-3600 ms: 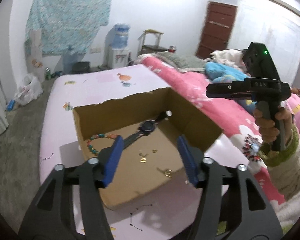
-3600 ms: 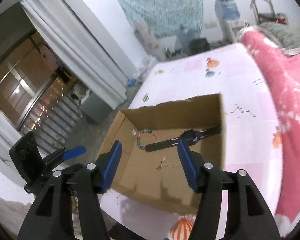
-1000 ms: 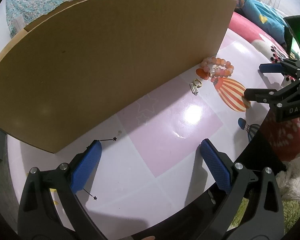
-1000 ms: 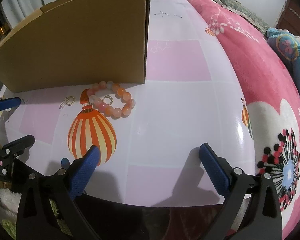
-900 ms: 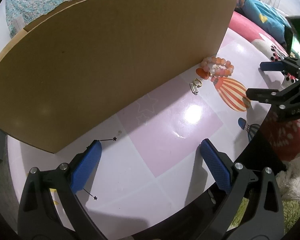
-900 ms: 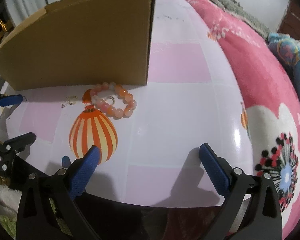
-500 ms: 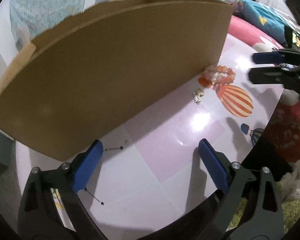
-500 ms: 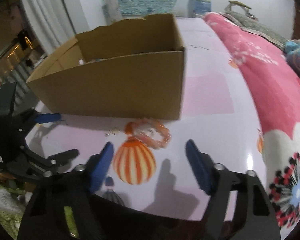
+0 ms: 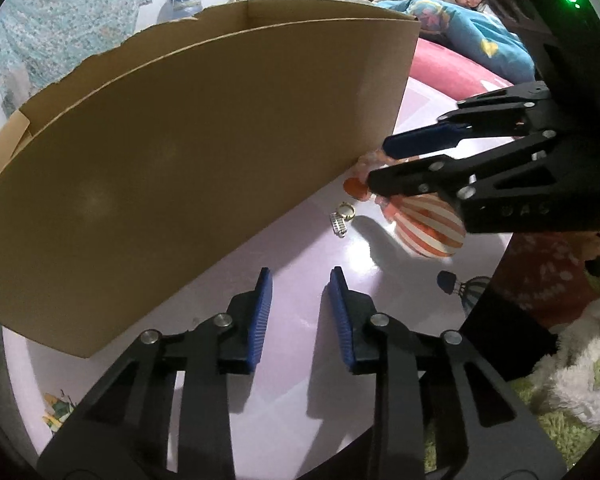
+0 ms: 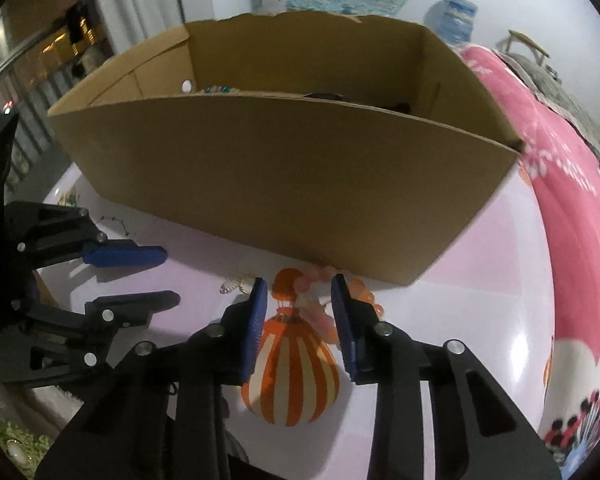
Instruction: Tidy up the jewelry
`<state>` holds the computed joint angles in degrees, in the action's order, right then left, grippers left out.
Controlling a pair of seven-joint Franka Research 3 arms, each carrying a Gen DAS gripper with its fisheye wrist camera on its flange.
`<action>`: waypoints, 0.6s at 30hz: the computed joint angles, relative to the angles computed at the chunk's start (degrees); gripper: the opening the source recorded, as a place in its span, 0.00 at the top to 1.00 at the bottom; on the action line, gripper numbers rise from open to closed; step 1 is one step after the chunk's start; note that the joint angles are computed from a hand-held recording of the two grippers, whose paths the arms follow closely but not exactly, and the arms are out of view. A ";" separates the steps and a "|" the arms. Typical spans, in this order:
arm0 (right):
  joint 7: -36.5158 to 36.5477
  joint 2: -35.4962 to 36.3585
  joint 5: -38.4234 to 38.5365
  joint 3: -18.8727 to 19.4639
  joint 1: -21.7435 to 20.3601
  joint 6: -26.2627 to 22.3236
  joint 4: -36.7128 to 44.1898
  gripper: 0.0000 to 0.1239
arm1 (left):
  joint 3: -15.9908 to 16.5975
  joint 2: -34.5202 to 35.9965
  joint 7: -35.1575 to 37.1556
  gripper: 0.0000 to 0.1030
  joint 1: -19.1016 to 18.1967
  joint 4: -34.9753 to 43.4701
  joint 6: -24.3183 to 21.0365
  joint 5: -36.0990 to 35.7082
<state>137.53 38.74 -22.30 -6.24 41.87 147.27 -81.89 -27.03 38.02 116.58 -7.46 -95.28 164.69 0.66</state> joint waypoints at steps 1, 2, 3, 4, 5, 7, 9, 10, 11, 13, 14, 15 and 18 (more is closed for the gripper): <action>-0.85 0.43 0.18 0.28 -0.24 -0.58 0.72 0.77 | -0.49 0.24 0.47 0.76 0.31 0.22 -0.25 -0.13; -2.00 0.92 0.64 0.76 -0.61 -1.29 1.54 0.79 | -0.74 0.31 0.84 0.77 0.57 0.25 -0.34 -0.23; -2.57 1.18 0.91 0.91 -0.72 -1.66 1.92 0.81 | -0.81 0.36 1.07 0.77 0.61 0.29 -0.35 -0.26; -3.25 1.57 1.23 1.08 -0.83 -2.39 2.51 0.83 | -0.83 0.33 1.32 0.78 0.62 0.21 -0.24 -0.23; -3.68 1.83 1.57 1.21 -0.89 -2.92 2.85 0.86 | -0.76 0.33 1.38 0.80 0.48 0.24 -0.21 -0.19; -4.17 2.04 2.04 1.24 -0.95 -3.61 3.11 0.91 | -0.95 0.38 1.65 0.80 0.59 0.28 -0.35 -0.36; -3.80 1.64 1.88 0.89 -0.72 -3.03 2.34 0.92 | -1.26 0.30 2.18 0.80 0.91 0.02 -0.29 -0.56; -3.13 1.13 1.53 0.50 -0.44 -2.27 1.49 0.92 | -1.52 0.30 2.49 0.80 1.17 -0.06 -0.36 -0.76; -2.17 0.49 1.09 0.04 -0.13 -1.43 0.48 0.92 | -1.62 0.48 2.71 0.80 1.24 0.23 -0.61 -0.91; -0.14 -0.81 0.19 -0.75 0.37 -0.04 -1.47 0.92 | -1.81 0.37 3.15 0.80 1.45 0.08 -0.73 -1.23; 0.97 -1.46 -0.41 -1.17 0.65 0.54 -2.39 0.92 | -2.40 0.24 4.04 0.80 2.34 -0.26 -0.90 -1.61; 2.43 -2.53 -1.29 -1.75 1.05 1.33 -3.92 0.92 | -2.55 0.26 4.39 0.80 2.43 -0.14 -1.24 -1.82; 6.76 -4.85 -4.41 -3.12 2.05 1.73 -6.51 0.92 | -2.82 0.41 5.14 0.80 2.50 0.43 -2.06 -2.72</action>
